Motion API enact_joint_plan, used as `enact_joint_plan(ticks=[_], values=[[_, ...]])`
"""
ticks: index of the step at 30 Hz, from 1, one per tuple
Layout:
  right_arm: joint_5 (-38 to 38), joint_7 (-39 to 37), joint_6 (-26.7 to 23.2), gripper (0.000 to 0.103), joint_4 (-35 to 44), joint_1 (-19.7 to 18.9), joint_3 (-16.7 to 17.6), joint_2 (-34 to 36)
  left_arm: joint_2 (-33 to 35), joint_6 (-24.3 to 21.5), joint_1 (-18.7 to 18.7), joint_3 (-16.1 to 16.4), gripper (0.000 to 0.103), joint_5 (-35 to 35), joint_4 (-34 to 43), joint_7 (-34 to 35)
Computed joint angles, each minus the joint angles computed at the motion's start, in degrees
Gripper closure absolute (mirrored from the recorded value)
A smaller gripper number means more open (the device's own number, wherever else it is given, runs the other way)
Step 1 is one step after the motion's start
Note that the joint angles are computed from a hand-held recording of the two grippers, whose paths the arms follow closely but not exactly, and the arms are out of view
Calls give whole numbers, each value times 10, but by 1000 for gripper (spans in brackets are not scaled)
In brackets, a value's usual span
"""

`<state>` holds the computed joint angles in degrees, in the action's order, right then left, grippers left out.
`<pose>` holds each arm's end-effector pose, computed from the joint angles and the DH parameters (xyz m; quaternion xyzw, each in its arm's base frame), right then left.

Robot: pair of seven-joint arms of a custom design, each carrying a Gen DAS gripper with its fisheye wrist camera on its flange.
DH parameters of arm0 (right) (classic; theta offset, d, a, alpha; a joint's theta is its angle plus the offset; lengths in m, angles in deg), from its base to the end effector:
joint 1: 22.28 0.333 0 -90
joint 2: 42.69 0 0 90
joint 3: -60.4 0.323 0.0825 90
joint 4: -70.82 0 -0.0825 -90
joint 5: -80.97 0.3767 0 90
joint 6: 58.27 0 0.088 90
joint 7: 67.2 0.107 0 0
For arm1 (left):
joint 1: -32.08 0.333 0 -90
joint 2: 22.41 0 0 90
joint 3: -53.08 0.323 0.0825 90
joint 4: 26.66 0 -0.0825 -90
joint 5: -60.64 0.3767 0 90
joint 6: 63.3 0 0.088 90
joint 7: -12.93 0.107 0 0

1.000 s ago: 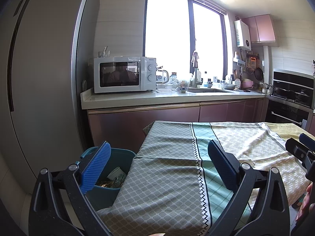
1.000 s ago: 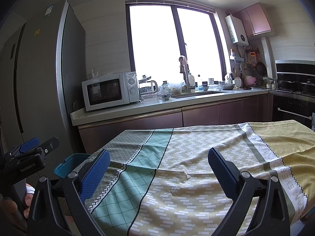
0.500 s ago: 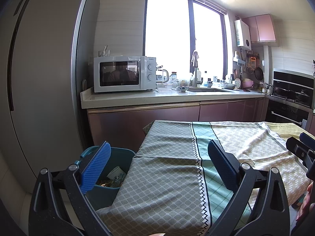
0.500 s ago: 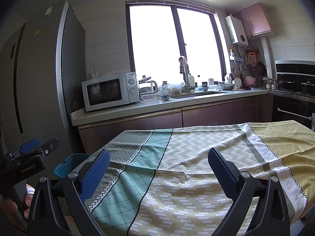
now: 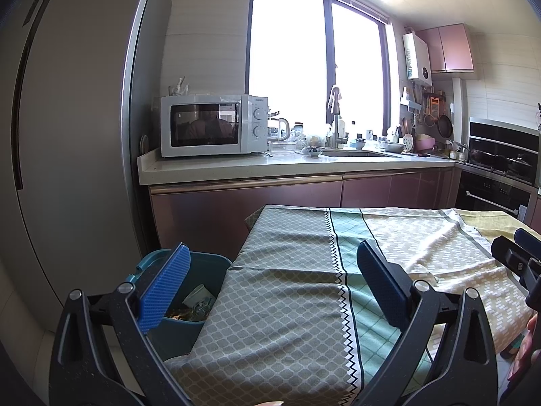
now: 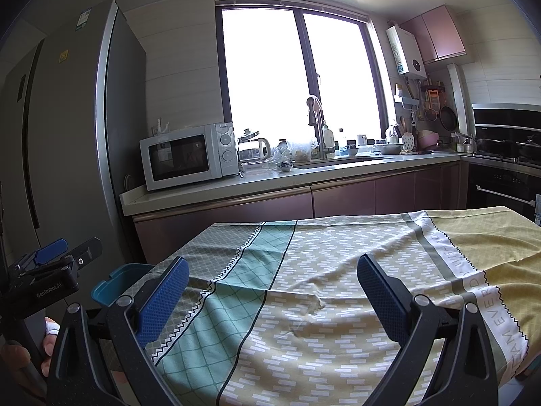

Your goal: Collect trash

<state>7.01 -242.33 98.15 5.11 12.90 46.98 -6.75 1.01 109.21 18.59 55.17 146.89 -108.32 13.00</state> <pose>0.6772 0.3761 0.5374 -0.5079 0.5962 -0.4134 0.4644 0.6744 -0.2160 0.5514 -0.5482 0.5757 -0.4450 0.4123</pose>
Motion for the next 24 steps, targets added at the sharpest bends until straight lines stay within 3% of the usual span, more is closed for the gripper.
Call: enact_joint_plan(ticks=[24], values=[[-6,5,-1,7,-3,0,0,-2,2,-1,-3,2,6,-7,-1,5]])
